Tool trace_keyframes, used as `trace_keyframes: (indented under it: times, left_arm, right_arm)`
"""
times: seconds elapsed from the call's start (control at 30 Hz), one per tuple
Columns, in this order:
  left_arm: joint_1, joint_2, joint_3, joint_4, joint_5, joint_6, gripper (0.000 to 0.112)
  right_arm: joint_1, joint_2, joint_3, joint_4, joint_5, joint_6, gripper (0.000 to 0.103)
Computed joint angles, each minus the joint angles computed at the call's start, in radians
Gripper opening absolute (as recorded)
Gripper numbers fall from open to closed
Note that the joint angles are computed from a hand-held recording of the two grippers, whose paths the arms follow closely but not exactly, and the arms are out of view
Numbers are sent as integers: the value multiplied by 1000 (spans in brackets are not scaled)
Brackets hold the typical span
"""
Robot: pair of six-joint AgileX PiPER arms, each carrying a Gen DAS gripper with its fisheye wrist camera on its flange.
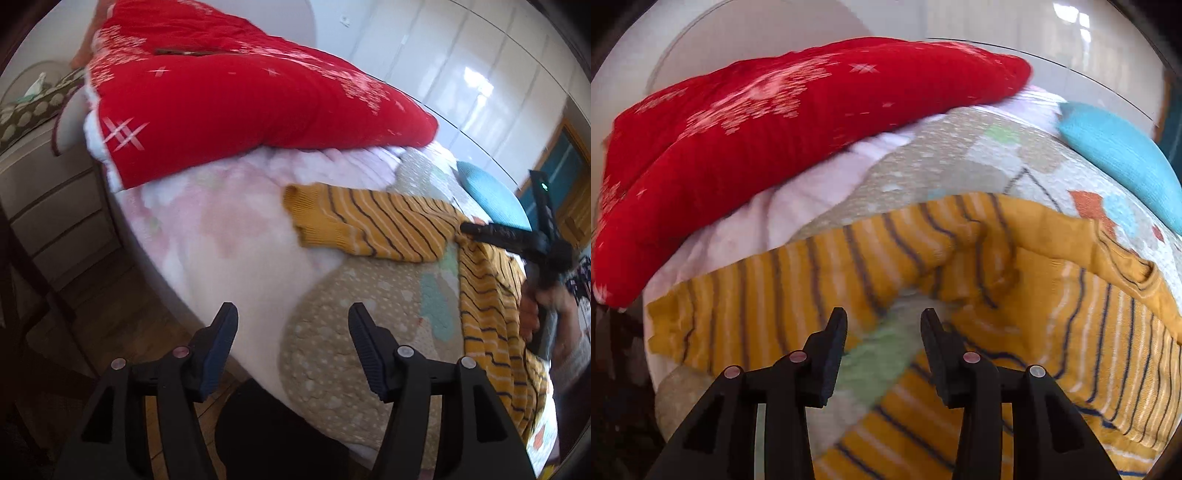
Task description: Fold small clothes
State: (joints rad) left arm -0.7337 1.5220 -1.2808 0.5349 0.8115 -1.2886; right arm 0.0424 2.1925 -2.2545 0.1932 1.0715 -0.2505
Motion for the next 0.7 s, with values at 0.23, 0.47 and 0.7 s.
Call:
trace_keyframes:
  times: [0.23,0.47,0.7]
  left_arm:
    - [60,-77,98,-12,-7,-55,66]
    - [47,-69,88,-17,-3,-65,66]
    - [-23,-28,-9,3,30,-45,66]
  right_arm:
    - [258,-144,338,15,-149,-290,63]
    - [430,-49,331,-251,-293,-128,30]
    - [273,-71,191,-35,-223,-5,5]
